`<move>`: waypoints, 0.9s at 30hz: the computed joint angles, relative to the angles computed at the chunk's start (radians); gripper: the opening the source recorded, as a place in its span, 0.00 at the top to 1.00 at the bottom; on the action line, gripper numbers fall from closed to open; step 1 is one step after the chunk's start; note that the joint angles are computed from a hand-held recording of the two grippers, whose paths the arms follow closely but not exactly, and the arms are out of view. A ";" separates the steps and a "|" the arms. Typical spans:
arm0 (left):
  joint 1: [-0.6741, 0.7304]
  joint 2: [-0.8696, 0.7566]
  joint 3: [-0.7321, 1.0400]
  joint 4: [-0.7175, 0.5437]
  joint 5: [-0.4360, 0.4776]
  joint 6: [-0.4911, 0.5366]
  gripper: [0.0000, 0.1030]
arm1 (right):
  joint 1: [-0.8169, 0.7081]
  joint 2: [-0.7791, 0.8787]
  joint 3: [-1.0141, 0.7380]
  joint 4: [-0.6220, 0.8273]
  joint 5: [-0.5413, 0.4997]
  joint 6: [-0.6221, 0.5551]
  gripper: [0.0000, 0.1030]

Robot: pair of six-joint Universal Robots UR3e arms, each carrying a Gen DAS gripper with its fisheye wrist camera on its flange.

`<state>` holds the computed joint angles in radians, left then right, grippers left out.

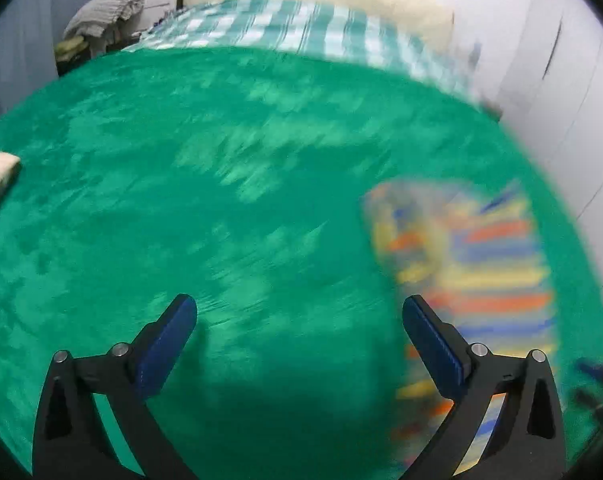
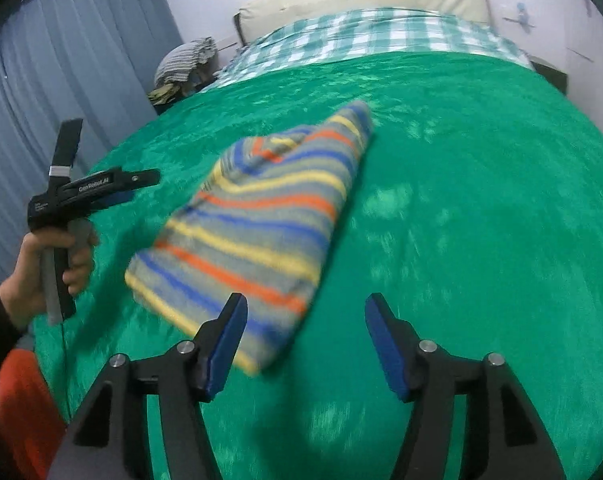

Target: Fold small clothes

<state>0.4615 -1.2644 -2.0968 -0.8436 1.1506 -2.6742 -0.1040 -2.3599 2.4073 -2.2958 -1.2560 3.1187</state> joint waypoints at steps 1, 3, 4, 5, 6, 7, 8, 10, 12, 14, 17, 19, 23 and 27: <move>-0.026 -0.054 -0.003 0.045 0.065 0.012 0.00 | 0.054 -0.018 0.019 -0.012 -0.049 0.061 0.40; -0.011 -0.106 -0.104 0.197 0.064 0.111 0.00 | 0.137 -0.023 0.039 -0.038 -0.119 0.140 0.40; 0.035 -0.070 -0.162 0.239 0.010 0.131 0.00 | 0.200 0.000 0.050 -0.077 -0.176 0.192 0.40; 0.083 -0.021 -0.183 0.198 -0.045 0.166 0.00 | 0.250 0.011 0.056 -0.092 -0.223 0.233 0.40; 0.100 0.005 -0.184 0.164 -0.055 0.174 0.00 | 0.313 0.042 0.062 -0.122 -0.285 0.296 0.40; 0.104 0.009 -0.201 0.182 -0.060 0.176 0.00 | 0.346 0.042 0.069 -0.125 -0.315 0.340 0.40; 0.100 0.003 -0.198 0.184 -0.051 0.175 0.00 | 0.359 0.030 0.085 -0.126 -0.330 0.383 0.40; 0.089 -0.009 -0.196 0.198 -0.034 0.172 0.00 | 0.359 -0.015 0.122 -0.119 -0.349 0.423 0.40; 0.092 -0.004 -0.202 0.198 -0.035 0.176 0.00 | 0.383 -0.018 0.128 -0.120 -0.382 0.445 0.40; 0.073 -0.034 -0.189 0.221 -0.028 0.156 0.00 | 0.410 0.013 0.118 -0.132 -0.410 0.459 0.39; 0.067 -0.029 -0.185 0.216 -0.024 0.150 0.00 | 0.463 0.085 0.096 -0.165 -0.458 0.491 0.35; 0.067 -0.026 -0.185 0.213 -0.025 0.149 0.00 | 0.511 0.146 0.082 -0.198 -0.504 0.526 0.32; 0.065 -0.027 -0.186 0.216 -0.024 0.148 0.00 | 0.574 0.229 0.057 -0.228 -0.573 0.566 0.30; 0.067 -0.027 -0.187 0.216 -0.025 0.150 0.00 | 0.603 0.255 0.050 -0.233 -0.603 0.578 0.28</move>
<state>0.5285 -1.2912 -2.2839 -0.6274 1.1256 -2.5245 0.4989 -2.1048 2.4573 -2.5286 -1.8594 3.6964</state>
